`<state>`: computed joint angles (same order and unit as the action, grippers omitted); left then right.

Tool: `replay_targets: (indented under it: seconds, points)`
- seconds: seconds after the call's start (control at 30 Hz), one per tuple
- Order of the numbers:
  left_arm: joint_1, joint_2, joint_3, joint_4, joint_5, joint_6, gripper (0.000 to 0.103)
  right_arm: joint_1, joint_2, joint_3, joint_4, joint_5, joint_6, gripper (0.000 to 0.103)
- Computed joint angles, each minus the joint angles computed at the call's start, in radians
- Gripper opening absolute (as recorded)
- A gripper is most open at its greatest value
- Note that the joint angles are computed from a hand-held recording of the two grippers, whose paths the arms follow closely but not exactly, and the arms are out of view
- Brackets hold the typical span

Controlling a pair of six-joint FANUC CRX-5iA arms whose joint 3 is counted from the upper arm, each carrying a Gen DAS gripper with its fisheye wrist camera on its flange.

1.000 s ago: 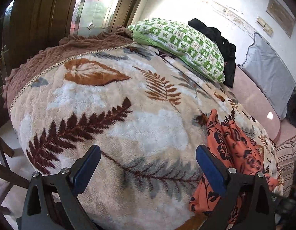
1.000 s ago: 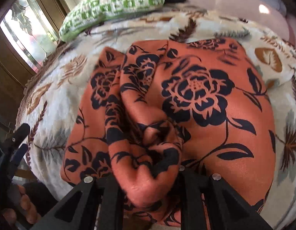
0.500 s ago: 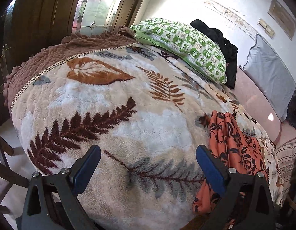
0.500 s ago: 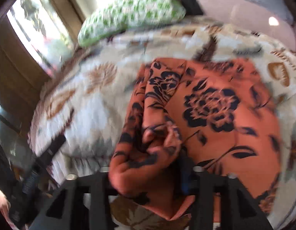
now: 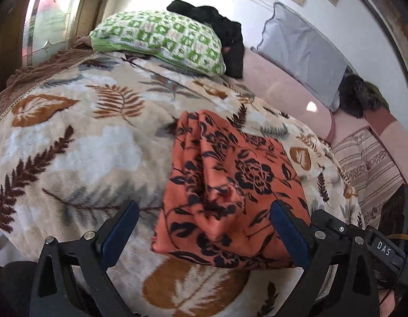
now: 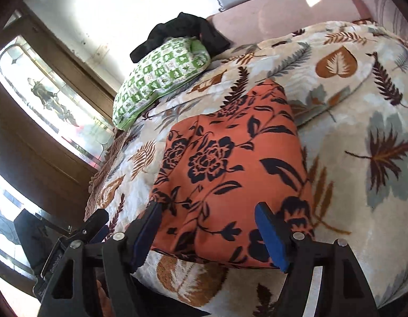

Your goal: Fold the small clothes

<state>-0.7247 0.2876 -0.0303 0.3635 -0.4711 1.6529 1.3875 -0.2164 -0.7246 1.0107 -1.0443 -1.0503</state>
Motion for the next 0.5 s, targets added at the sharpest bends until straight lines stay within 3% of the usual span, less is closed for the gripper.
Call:
replay_targets:
  seconds: [0.1, 0.13, 0.17, 0.23, 0.4, 0.47, 0.5]
  points:
    - [-0.020, 0.086, 0.145, -0.119, -0.146, 0.115, 0.099, 0.014, -0.033, -0.051, 0.031, 0.008, -0.053, 0.076]
    - [-0.019, 0.112, 0.171, -0.103, -0.182, 0.104, 0.089, 0.014, -0.042, -0.064, 0.043, 0.016, -0.065, 0.076]
    - [-0.018, 0.146, 0.218, -0.103, -0.244, 0.099, 0.054, 0.010, -0.051, -0.079, 0.057, 0.029, -0.081, 0.076]
    - [-0.008, 0.179, 0.256, -0.056, -0.309, 0.060, 0.012, -0.007, -0.064, -0.109, 0.083, 0.061, -0.113, 0.076]
    - [0.001, 0.048, 0.111, -0.087, -0.130, 0.138, 0.009, -0.006, -0.100, -0.160, 0.134, 0.075, -0.184, 0.076]
    - [0.011, 0.103, 0.150, -0.121, -0.217, 0.197, 0.010, -0.016, -0.105, -0.172, 0.151, 0.095, -0.193, 0.076]
    - [0.021, 0.129, 0.139, -0.074, -0.225, 0.178, 0.011, -0.023, -0.104, -0.177, 0.154, 0.109, -0.200, 0.076]
